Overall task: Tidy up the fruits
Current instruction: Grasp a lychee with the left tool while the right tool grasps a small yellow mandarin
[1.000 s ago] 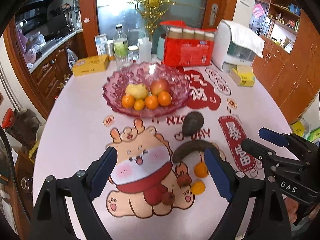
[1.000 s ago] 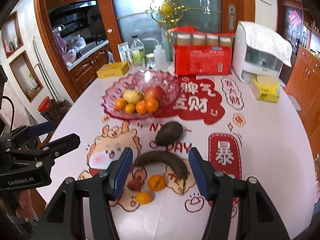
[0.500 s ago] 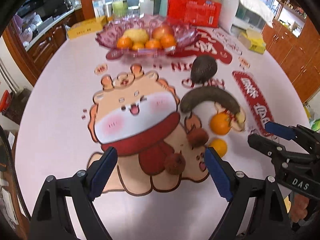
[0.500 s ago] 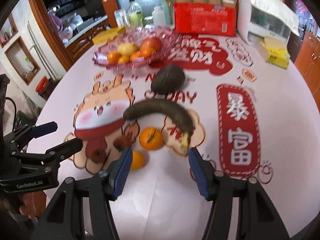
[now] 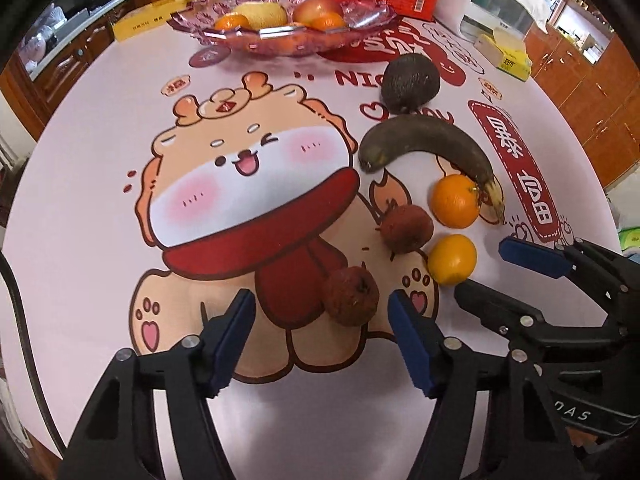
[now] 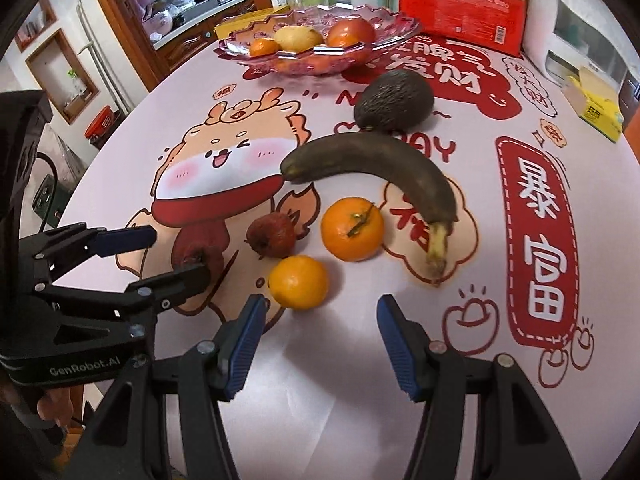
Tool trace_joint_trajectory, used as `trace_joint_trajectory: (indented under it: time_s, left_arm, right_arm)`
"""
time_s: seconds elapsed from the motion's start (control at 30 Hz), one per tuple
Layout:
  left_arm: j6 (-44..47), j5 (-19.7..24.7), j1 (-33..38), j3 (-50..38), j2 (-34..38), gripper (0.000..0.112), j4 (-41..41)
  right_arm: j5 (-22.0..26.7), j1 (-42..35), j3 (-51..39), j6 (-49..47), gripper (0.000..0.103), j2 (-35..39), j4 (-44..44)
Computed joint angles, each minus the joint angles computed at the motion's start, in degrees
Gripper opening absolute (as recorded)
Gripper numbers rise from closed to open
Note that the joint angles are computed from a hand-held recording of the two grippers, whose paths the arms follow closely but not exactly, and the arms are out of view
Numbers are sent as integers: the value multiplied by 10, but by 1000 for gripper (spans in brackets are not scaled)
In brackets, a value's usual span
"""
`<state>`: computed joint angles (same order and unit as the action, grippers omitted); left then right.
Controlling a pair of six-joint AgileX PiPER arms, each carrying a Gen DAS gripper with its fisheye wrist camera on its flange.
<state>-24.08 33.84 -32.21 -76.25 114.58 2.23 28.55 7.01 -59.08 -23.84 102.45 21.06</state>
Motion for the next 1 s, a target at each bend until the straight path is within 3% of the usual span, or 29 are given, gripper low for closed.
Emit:
trace_joint_trajectory:
  time_s: [0.3,0.47,0.57,0.8,1.0]
  left_arm:
    - [71,-4,19,-7,15,55,-62]
    - [108,-4,27,-13,21,52,-90]
    - [131,-6,27,-16,23,52,-105]
    - [144,-3,19,-29,31,30,-103]
    - [157,-2,23,-26,30,27,-121]
  right_arm:
    - [-9,13,-11,-41,47,20,32]
    - [23,-2,-31,-79,46,42,82]
    - [30,-5,-39,-77,35,50,79]
    - [31,-12,-37,-78,35,47,89]
    - [30,-16,-33,-75,34,35,91]
